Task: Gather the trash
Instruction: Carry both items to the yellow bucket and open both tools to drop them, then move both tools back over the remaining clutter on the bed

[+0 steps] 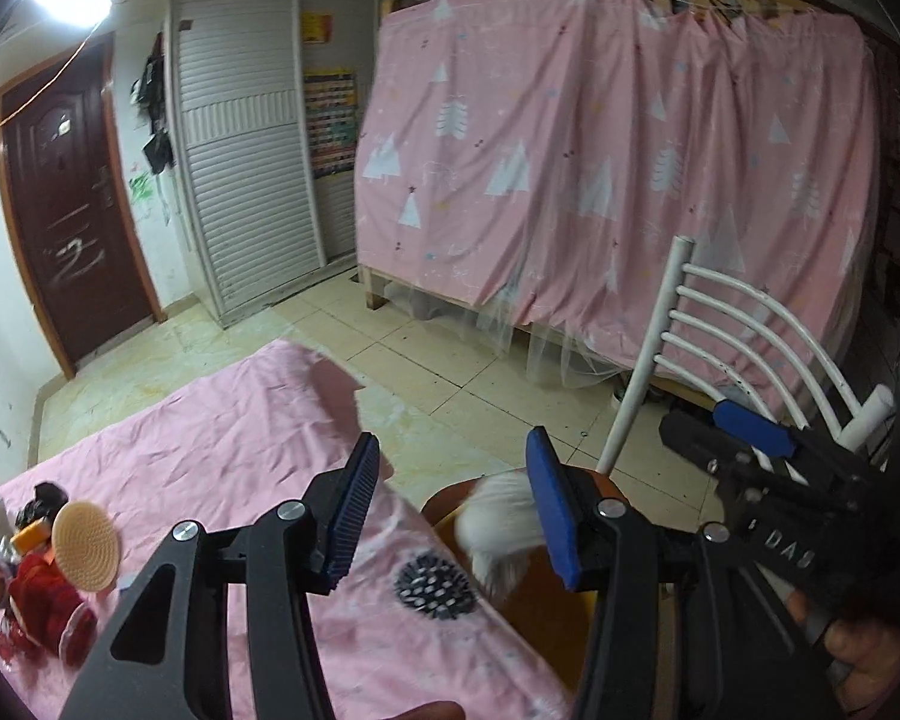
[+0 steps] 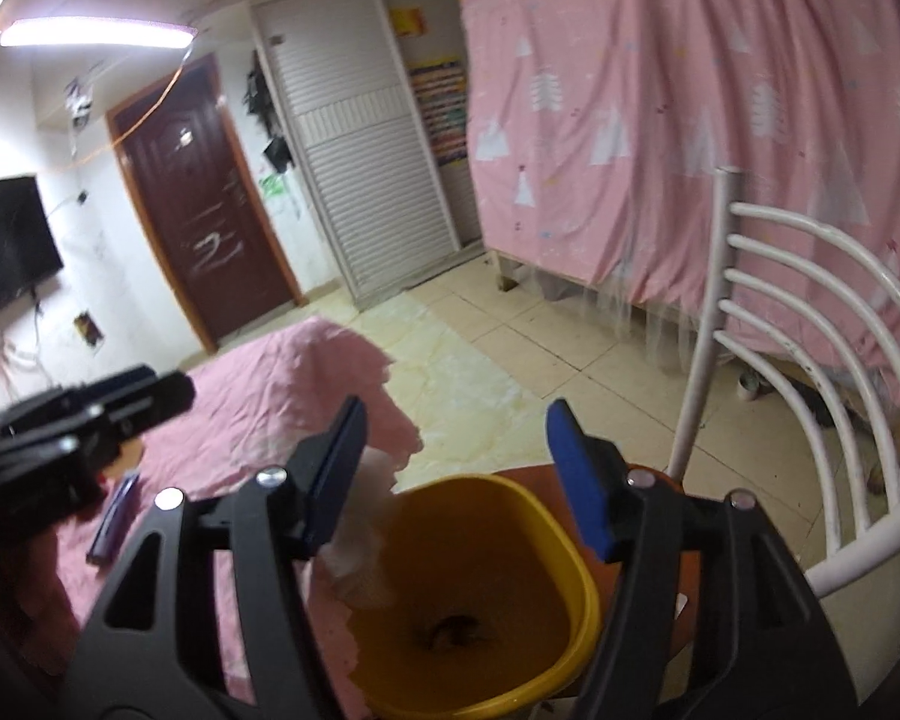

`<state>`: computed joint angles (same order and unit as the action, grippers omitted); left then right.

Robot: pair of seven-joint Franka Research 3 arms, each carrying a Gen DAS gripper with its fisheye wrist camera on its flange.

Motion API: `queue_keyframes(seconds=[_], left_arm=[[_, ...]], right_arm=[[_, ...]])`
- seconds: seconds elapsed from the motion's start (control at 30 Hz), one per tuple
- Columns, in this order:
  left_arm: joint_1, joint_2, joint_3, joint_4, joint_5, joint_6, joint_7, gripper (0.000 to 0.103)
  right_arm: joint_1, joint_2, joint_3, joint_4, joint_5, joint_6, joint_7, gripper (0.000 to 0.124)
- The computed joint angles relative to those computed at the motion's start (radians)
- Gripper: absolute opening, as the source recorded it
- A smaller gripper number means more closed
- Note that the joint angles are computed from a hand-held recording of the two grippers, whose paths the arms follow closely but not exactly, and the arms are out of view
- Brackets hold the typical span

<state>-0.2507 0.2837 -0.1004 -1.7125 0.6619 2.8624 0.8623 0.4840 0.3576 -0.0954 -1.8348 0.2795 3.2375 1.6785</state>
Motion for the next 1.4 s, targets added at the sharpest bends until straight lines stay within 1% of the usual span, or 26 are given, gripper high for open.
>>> queue_keyframes(seconds=[0.03, 0.1, 0.17, 0.33, 0.43, 0.57, 0.63, 0.7, 0.8, 0.87, 0.93, 1.2, 1.4], left_arm=[[0.0, 0.009, -0.006, 0.01, -0.007, -0.01, 0.013, 0.04], [0.008, 0.018, -0.024, 0.016, -0.043, -0.017, 0.05, 0.04], [-0.001, 0.016, -0.016, 0.012, -0.037, -0.016, 0.049, 0.041], [0.003, -0.002, -0.012, -0.012, -0.046, -0.01, 0.048, 0.043], [0.013, -0.021, -0.01, -0.034, -0.052, -0.003, 0.042, 0.043], [0.033, -0.059, -0.004, -0.082, -0.055, 0.018, 0.021, 0.045], [0.044, -0.078, -0.003, -0.102, -0.055, 0.022, 0.012, 0.049], [0.058, -0.102, 0.001, -0.13, -0.051, 0.027, -0.004, 0.058], [0.076, -0.142, 0.015, -0.176, -0.012, 0.041, -0.06, 0.067], [0.09, -0.168, 0.025, -0.203, 0.031, 0.046, -0.115, 0.069], [0.113, -0.191, 0.024, -0.227, 0.048, 0.051, -0.147, 0.071], [0.215, -0.294, 0.019, -0.337, 0.126, 0.077, -0.264, 0.075], [0.293, -0.354, 0.013, -0.41, 0.15, 0.101, -0.302, 0.078]], right_arm=[[-0.017, -0.003, 0.017, -0.006, 0.006, 0.004, -0.002, 0.06], [-0.019, -0.003, 0.02, -0.009, 0.011, 0.008, -0.002, 0.06], [-0.028, -0.003, 0.031, -0.009, 0.014, 0.008, -0.009, 0.06], [-0.087, 0.001, 0.105, 0.002, 0.023, -0.004, -0.041, 0.062], [-0.086, 0.01, 0.113, 0.019, 0.024, -0.02, -0.048, 0.064], [-0.075, 0.019, 0.118, 0.036, 0.019, -0.034, -0.051, 0.066], [-0.066, 0.028, 0.12, 0.054, 0.014, -0.047, -0.052, 0.066], [-0.061, 0.039, 0.128, 0.072, 0.009, -0.058, -0.055, 0.067], [-0.053, 0.057, 0.144, 0.107, 0.002, -0.081, -0.059, 0.067], [-0.042, 0.068, 0.148, 0.128, -0.006, -0.094, -0.062, 0.07], [-0.032, 0.081, 0.154, 0.154, -0.014, -0.11, -0.066, 0.073], [0.013, 0.144, 0.177, 0.275, -0.052, -0.191, -0.088, 0.073], [0.067, 0.195, 0.171, 0.374, -0.091, -0.247, -0.087, 0.073]])
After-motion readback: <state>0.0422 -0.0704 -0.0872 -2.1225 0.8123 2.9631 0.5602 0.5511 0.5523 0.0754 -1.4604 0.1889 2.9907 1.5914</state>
